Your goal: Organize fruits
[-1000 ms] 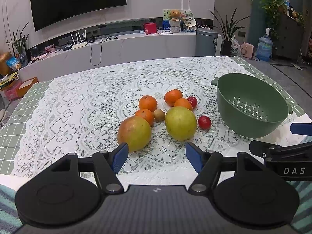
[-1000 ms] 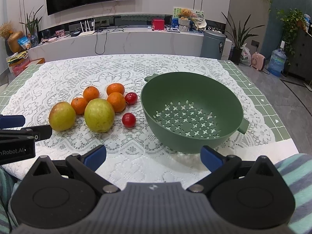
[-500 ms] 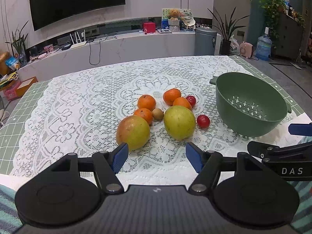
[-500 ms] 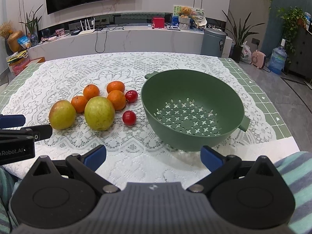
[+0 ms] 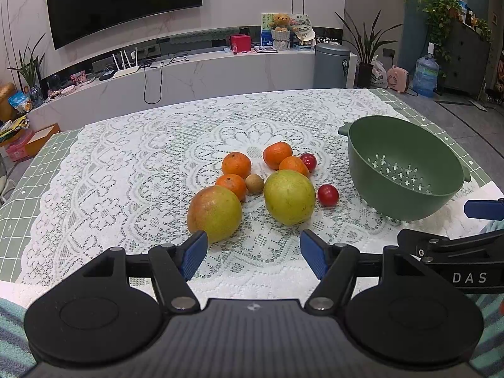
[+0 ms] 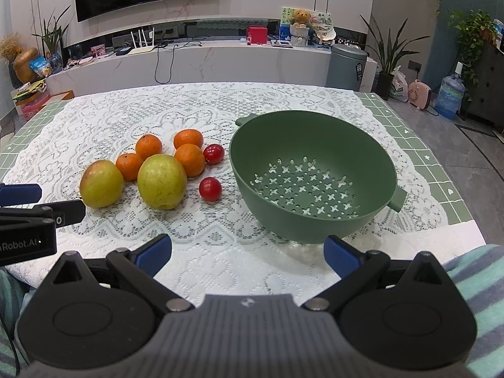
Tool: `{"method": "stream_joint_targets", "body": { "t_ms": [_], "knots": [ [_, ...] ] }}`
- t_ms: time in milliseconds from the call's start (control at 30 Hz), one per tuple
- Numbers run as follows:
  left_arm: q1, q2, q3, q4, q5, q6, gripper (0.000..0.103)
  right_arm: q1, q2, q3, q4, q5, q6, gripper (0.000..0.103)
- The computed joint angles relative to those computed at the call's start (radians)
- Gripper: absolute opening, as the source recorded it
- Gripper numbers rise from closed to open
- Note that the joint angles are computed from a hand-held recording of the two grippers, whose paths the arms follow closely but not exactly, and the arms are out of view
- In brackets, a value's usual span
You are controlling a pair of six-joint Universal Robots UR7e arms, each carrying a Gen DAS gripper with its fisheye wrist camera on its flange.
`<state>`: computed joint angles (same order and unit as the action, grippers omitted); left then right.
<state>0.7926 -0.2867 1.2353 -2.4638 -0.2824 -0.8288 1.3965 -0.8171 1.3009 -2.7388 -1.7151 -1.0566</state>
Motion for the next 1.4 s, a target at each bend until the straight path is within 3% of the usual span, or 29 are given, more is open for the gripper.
{"method": "stream_joint_targets", "body": {
  "t_ms": [833, 967, 1167, 1200, 1300, 1400],
  "knots": [
    [0.005, -0.017, 0.007, 0.040, -0.019, -0.042, 0.080, 0.000, 0.011, -0.015, 0.022, -0.006, 0.004, 0.099],
    [0.011, -0.017, 0.013, -0.010, -0.033, -0.005, 0.080, -0.024, -0.004, 0.010, 0.016, 0.111, -0.021, 0.099],
    [0.022, -0.012, 0.024, -0.124, -0.040, 0.061, 0.080, -0.054, -0.014, 0.046, 0.014, 0.307, -0.146, 0.099],
    [0.025, -0.015, 0.028, -0.126, -0.045, 0.049, 0.080, -0.055, -0.012, 0.052, 0.006, 0.325, -0.171, 0.099],
    [0.034, -0.020, 0.041, -0.173, -0.049, 0.055, 0.079, -0.057, 0.002, 0.061, -0.017, 0.365, -0.251, 0.085],
    [0.044, -0.022, 0.055, -0.219, -0.035, 0.069, 0.074, -0.049, 0.024, 0.039, 0.022, 0.348, -0.275, 0.084]
  ]
}}
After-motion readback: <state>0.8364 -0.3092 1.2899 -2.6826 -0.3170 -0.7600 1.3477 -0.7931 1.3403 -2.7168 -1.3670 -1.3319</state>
